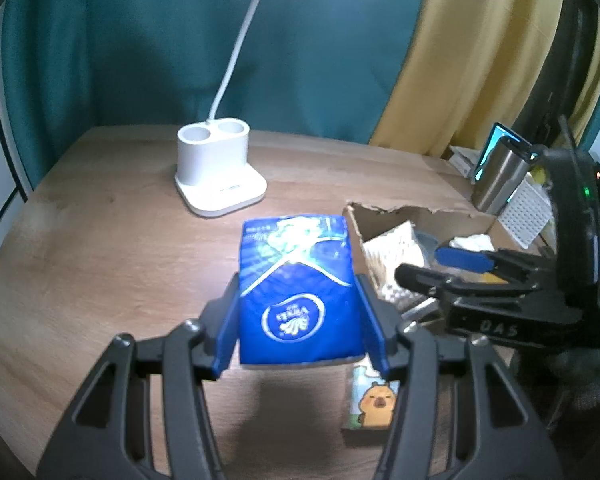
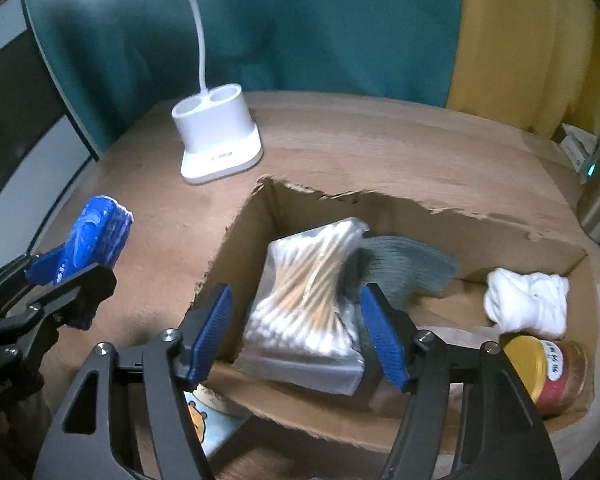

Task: Organize objects
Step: 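Carry blue tissue pack in left tool while right tool carries swab bag to box, then lower blue tissue pack into box with left tool while right tool releases swab bag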

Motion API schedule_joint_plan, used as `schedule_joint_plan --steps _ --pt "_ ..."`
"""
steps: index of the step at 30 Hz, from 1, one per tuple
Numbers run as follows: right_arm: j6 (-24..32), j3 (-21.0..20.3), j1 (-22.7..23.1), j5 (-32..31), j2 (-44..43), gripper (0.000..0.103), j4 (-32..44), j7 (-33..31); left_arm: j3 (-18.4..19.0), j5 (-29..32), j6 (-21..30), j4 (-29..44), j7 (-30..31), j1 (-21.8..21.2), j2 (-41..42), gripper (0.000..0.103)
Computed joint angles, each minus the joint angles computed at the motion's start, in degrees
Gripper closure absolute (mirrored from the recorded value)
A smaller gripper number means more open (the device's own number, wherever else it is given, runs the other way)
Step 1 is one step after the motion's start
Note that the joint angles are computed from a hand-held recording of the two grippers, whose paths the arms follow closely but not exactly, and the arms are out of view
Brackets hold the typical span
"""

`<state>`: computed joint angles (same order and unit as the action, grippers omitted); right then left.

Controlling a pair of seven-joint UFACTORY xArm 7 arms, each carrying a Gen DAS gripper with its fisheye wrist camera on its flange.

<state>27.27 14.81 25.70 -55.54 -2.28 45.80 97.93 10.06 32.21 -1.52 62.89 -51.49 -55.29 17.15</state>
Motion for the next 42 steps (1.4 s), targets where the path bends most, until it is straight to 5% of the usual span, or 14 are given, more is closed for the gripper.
schedule_joint_plan --steps 9,22,42 --pt "2.49 2.80 -2.35 1.13 -10.44 0.034 -7.64 1.07 0.46 4.70 2.95 2.66 -5.29 -2.99 0.41 0.049" --pt "0.19 7.63 -9.15 8.45 -25.22 0.034 -19.12 -3.65 -7.83 11.39 9.46 10.66 -11.03 0.23 4.04 0.049" --pt "-7.98 10.86 -17.63 22.66 -38.68 0.034 -30.88 -17.83 -12.27 3.89 17.59 25.65 -2.05 -1.20 14.19 0.049"
